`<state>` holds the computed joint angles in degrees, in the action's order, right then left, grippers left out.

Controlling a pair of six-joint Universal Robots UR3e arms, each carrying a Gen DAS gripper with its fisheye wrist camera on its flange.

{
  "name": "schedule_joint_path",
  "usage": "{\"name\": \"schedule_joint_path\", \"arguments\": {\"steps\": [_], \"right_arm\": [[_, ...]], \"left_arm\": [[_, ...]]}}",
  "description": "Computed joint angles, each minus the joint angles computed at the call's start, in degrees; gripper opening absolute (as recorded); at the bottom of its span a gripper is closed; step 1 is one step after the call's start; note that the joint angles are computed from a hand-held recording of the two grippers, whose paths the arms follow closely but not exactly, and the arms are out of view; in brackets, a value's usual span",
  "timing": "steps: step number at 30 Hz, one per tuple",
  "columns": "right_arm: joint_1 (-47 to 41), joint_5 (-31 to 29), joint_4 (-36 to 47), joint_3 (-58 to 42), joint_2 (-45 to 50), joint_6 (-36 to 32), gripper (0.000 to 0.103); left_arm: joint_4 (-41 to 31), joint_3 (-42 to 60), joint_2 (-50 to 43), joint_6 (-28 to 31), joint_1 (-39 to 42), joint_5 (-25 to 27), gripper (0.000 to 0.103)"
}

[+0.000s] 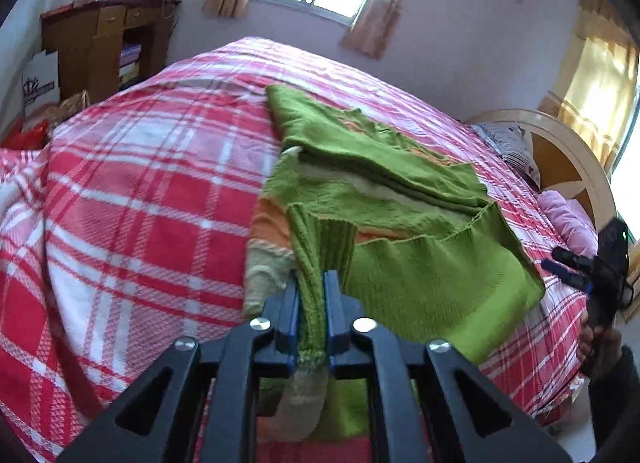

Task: Fold small clothes
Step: 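Grasp the hem with the left gripper while the right gripper regrasps the hem, then lift the hem with both grippers, fold it over onto the collar, release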

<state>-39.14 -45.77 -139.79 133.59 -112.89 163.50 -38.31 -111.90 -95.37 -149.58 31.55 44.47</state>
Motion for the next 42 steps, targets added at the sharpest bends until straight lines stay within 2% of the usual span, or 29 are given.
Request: {"name": "schedule_joint_path", "arguments": {"steps": [2,3,5,7,8,11,12,13,14,15,16,18,22,27,33,37,42], "right_arm": [[5.6,-6.38,-8.21,-3.17,5.41,2.03,0.077],[7.33,-8.33,-10.38,-4.41,7.38,2.35,0.077],[12.08,-13.33,-14.81,-8.63,13.3,3.12,0.077],[15.9,-17.18,-17.25,-13.62,20.06,3.41,0.077],[16.93,-17.95,-17.88,-15.21,22.33,3.55,0.077],[21.18,-21.16,-18.14,-22.03,30.67,3.67,0.076],[22.32,-22.01,-18.25,-23.83,33.12,3.94,0.065],[22.93,-21.76,-17.6,-25.26,35.0,3.8,0.03],[23.79,-22.43,-16.43,-26.71,36.56,3.67,0.015],[24.66,-24.06,-18.35,-26.16,36.84,4.2,0.014],[24.82,-24.27,-19.5,-25.22,36.18,4.51,0.008],[24.57,-24.68,-20.84,-22.36,33.12,5.47,0.006],[20.13,-20.88,-23.26,-13.79,21.29,7.46,0.006],[16.29,-19.34,-24.88,-11.26,12.55,10.13,0.006],[24.23,-33.54,-33.06,-16.0,18.72,13.79,0.006],[26.16,-37.84,-35.69,-19.01,22.78,15.88,0.006],[27.91,-42.59,-36.43,-24.73,28.55,14.78,0.006]], "left_arm": [[0.4,0.32,-0.56,-0.52,-0.89,-0.06,0.049],[2.76,0.04,-1.11,-1.77,-1.61,0.61,0.053],[4.4,-1.74,-0.51,-1.54,-1.49,0.6,0.053],[3.81,-1.5,-0.99,-1.27,-1.48,-0.15,0.048],[3.84,-1.56,-1.18,-1.27,-1.42,-0.37,0.041],[5.78,-1.42,-2.72,-4.09,-1.86,0.45,0.008],[6.19,-1.48,-3.19,-4.83,-1.84,0.53,0.007],[7.11,-2.21,-2.9,-5.03,-1.7,0.61,0.006],[8.5,-3.07,-2.45,-5.27,-1.64,0.89,0.006],[9.56,-3.98,-1.63,-5.22,-1.33,0.95,0.005],[10.0,-4.48,-0.94,-5.23,-1.05,0.98,0.005],[10.08,-4.89,0.62,-5.58,-0.05,0.08,0.005],[11.76,-2.77,1.42,-10.01,0.46,-1.26,0.005],[17.02,5.2,-3.2,-16.79,-4.09,1.89,0.005],[19.56,15.62,-9.94,-21.63,-9.93,8.46,0.005],[18.98,21.14,-13.98,-22.56,-11.99,10.64,0.005],[16.4,30.58,-20.21,-25.45,-14.97,13.37,0.005]]}}
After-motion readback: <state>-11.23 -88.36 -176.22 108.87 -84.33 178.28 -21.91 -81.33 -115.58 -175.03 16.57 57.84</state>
